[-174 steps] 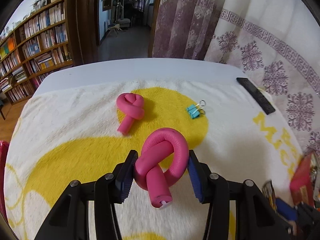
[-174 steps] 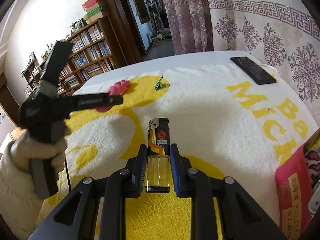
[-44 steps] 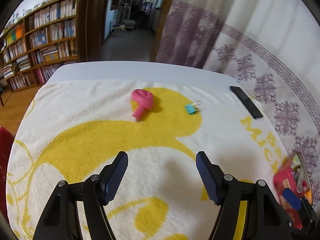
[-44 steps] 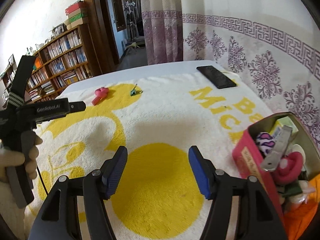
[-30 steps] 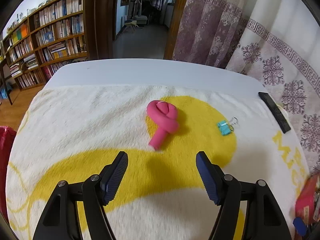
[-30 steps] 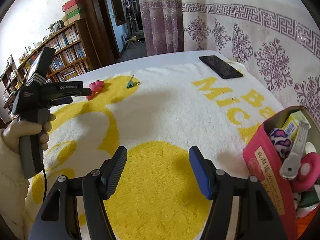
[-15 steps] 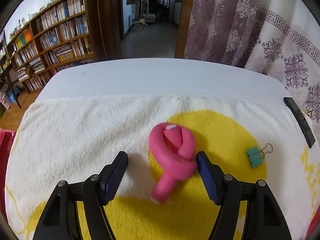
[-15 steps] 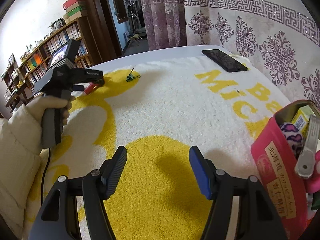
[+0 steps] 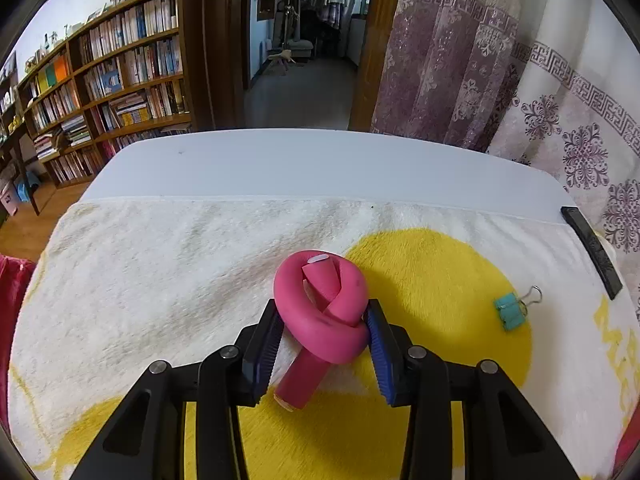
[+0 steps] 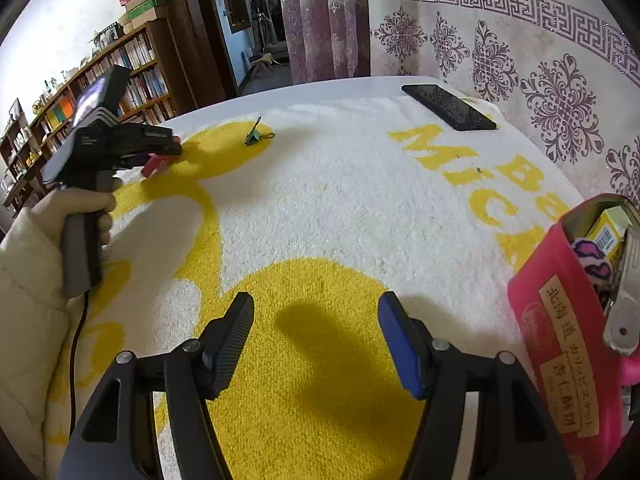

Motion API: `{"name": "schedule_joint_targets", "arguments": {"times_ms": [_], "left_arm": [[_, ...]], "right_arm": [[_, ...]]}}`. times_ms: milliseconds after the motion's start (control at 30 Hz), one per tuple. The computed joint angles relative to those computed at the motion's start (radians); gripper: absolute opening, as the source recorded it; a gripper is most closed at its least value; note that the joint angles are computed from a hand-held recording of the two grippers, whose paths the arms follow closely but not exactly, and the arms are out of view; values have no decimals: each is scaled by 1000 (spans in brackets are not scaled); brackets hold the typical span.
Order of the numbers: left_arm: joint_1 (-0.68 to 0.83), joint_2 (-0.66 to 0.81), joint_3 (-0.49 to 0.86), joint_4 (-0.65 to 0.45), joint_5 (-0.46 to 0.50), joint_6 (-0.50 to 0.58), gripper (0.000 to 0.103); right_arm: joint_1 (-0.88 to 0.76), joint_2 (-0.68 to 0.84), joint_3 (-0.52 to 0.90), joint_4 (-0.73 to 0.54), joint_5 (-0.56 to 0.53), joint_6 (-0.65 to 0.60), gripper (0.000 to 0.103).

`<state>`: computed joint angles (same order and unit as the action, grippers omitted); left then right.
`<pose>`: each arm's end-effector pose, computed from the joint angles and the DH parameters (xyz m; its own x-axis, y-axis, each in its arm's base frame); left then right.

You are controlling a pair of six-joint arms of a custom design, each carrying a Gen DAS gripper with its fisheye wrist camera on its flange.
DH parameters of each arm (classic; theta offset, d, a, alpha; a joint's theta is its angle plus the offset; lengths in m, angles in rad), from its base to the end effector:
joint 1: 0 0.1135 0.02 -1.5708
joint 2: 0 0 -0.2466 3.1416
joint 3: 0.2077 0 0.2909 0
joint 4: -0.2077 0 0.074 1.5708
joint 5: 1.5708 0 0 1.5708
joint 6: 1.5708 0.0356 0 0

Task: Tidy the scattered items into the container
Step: 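Grasp the teal binder clip with the right gripper while the left gripper holds the curler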

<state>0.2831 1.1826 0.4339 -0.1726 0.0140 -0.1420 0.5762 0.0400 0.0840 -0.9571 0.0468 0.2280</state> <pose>0.2328 0.0672 0.1047 -0.7186 -0.3564 -0.5971 -0.3767 0.9213 -0.0966 0.1035 0.0652 0.1091 -0.7640 -0.2272 -0.6038 -0.3568 0.9286 0.1021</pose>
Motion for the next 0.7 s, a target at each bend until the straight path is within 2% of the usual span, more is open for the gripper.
{"name": "schedule_joint_targets", "arguments": {"times_ms": [67,167,367,533,700], "left_arm": [[21,-69,-23,-40,12,24,43],[64,-179,-63,-101,44,63,43],[161,-337,-133,-195,130,128,43],[226,-365,-158,-210,189,149,43],[282,-319,-158,-183,239,152,43]], "right_arm": [[40,49,10,33,31,14,69],[94,200,55,146,54,25,69],[41,710,205,524,-39,-4,69],[-22,1107,371,732,-146,12,69],[-31,1330,504,813,-171,2,68]]}}
